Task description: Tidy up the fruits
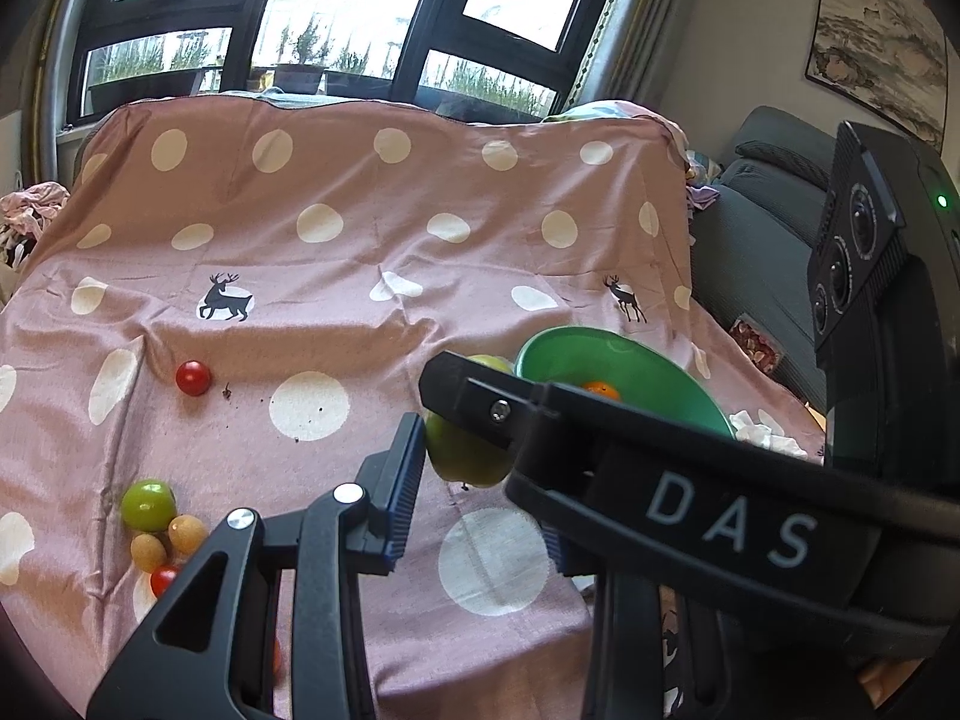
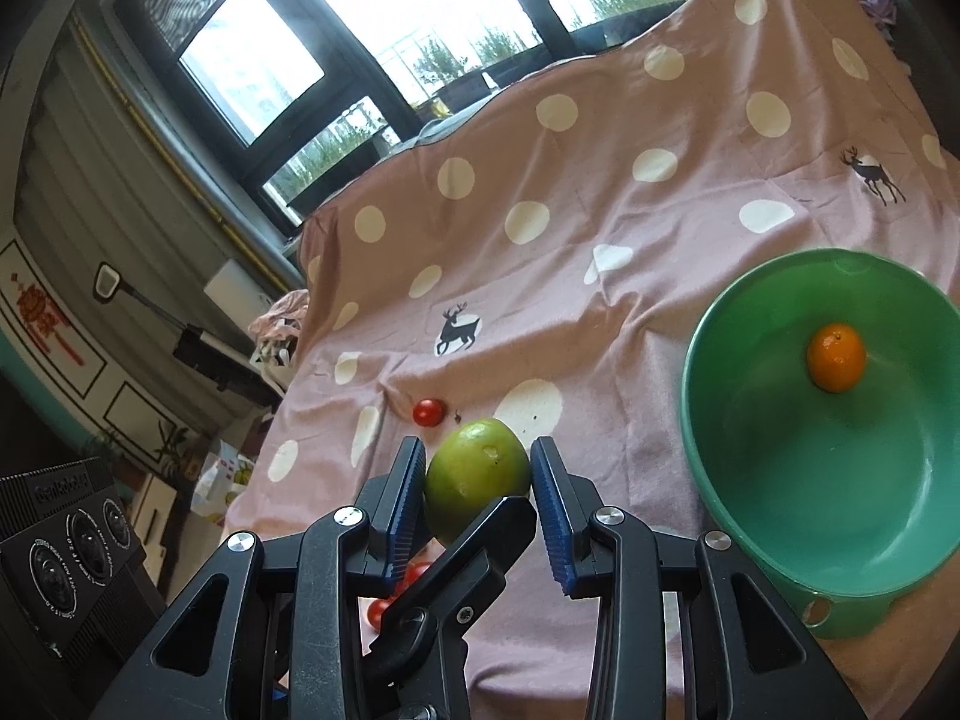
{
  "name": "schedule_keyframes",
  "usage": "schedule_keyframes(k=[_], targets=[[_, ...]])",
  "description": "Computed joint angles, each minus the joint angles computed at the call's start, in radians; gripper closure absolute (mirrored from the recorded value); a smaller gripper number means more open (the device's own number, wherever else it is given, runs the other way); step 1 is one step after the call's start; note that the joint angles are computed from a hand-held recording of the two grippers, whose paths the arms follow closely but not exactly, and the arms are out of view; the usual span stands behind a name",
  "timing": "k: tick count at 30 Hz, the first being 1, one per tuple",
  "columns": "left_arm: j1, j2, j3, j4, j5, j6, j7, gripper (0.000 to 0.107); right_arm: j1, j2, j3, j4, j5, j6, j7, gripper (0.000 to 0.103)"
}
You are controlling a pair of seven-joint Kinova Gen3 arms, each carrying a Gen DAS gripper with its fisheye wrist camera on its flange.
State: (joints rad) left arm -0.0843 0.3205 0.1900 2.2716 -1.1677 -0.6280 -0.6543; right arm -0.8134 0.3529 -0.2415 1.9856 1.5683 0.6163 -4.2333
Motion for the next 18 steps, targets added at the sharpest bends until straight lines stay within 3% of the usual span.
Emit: schedule_keyframes(k=[18], targets=[[0.053,-0.010,0.025,-0.020,0.031,0.032,-0.028,0.073,0.018,-0.041,-0.036,0.077,0.072,0.066,-0.134,0.064]])
